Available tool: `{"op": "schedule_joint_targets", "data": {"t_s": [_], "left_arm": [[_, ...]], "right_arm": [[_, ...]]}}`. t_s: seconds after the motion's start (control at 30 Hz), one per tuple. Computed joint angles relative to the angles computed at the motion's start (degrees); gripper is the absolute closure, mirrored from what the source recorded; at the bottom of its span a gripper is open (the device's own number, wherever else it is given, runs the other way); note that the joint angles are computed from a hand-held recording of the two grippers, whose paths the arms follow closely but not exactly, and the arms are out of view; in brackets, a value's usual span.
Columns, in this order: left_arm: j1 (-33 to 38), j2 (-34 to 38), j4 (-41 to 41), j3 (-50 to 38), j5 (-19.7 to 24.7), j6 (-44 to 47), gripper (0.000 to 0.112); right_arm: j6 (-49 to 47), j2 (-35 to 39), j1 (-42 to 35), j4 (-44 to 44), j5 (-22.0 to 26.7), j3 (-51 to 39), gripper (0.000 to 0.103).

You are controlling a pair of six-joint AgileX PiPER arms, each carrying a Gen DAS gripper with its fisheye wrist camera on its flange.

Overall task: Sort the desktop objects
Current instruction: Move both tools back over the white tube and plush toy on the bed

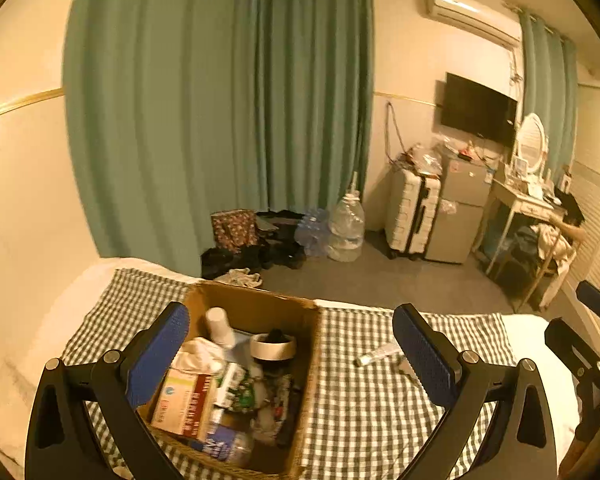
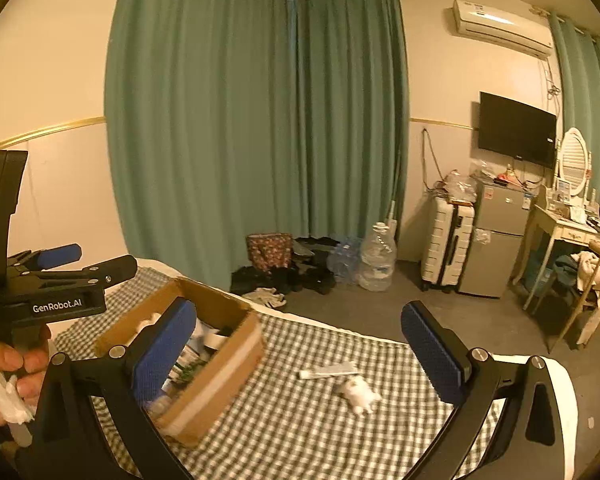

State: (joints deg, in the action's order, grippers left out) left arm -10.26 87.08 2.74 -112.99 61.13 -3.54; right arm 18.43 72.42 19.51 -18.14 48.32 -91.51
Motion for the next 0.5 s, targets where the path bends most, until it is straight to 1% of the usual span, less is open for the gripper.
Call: {"op": "schedule_joint_targets", "data": {"t_s": [0.17,0.27,0.3,0.4,0.5], "left_arm": [[-6.9,1.5,3.8,2.0,-1.8,-1.1,0.009],[-10.9,3.3,5.6,3.2,-2.6,-0.5,0.009],[-12.1,4.1,6.7,3.8,-2.9,-0.5,0.009],[-15.1,6.5,10.3,5.0,-3.8,-2.0,0.009],[-16.3,9.0,11.1,6.1,-5.2,-3.2,0.009]], "right_arm": [[-6.5,-1.2,-7.7,7.1,-1.6,2.9,0.000],[-11.1,-1.7,-12.8,12.4,-3.0,5.3,0.000],[-14.2,-2.0,-15.6,15.7,-3.6,6.9,0.000],[-20.4,-1.4,-21.0,21.8,-4.4,9.2,0.000],[-25.8,-0.2,-25.5,27.0,-5.0,11.5,0.000]]}}
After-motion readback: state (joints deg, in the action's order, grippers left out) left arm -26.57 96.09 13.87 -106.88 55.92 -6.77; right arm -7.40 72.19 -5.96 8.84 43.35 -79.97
